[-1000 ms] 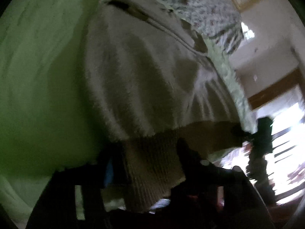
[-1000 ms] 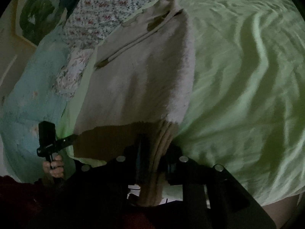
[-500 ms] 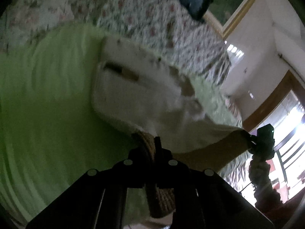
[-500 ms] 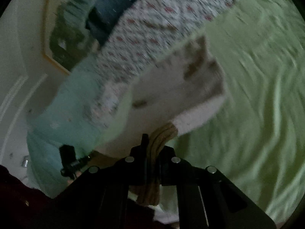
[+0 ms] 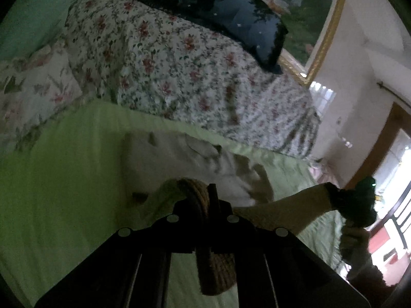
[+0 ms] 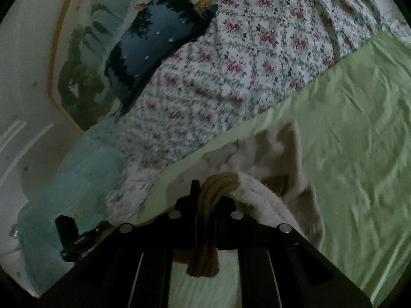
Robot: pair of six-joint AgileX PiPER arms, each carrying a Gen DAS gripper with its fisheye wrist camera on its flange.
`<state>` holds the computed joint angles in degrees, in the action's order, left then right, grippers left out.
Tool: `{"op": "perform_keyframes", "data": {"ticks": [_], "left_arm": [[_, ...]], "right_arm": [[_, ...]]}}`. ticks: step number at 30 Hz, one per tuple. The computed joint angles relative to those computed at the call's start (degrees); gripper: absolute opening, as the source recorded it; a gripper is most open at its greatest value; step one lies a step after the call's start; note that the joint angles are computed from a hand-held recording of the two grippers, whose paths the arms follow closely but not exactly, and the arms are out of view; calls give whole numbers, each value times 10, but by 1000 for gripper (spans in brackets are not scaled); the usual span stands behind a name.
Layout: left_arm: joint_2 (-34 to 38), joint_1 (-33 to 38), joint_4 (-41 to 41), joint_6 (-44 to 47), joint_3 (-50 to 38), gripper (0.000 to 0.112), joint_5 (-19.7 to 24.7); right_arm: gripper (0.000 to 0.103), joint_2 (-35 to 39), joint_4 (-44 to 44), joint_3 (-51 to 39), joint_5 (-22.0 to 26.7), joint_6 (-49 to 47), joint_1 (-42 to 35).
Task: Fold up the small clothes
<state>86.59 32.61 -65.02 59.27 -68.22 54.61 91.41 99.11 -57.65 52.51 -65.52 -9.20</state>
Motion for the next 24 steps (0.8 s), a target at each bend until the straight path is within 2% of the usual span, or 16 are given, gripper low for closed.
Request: {"op": "perform_keyframes", "data": {"ticks": [6,9,12,16,21,24], "left_arm": [[142,-96,85,-118,-157,6,-89],[219,-126,141,-180,-243,6,-108],[305,-147,198,-250,-347,6,-103],[426,-163,267,-333,-501,6,-71],[536,-174,326,-401,-644,8,-30],[550,-171,329,-409,-658,13,-15]], "right_arm": [[9,107,-61,-162,-118,66,69],[9,173,-121,-248,-172,134,93],[9,240,-197,-331,-196,219,105],[9,327,-301,-434,-201,330,118],[11,421,-419,-553,-184,462,133],[13,446,-476,-599,-166,523,138]]}}
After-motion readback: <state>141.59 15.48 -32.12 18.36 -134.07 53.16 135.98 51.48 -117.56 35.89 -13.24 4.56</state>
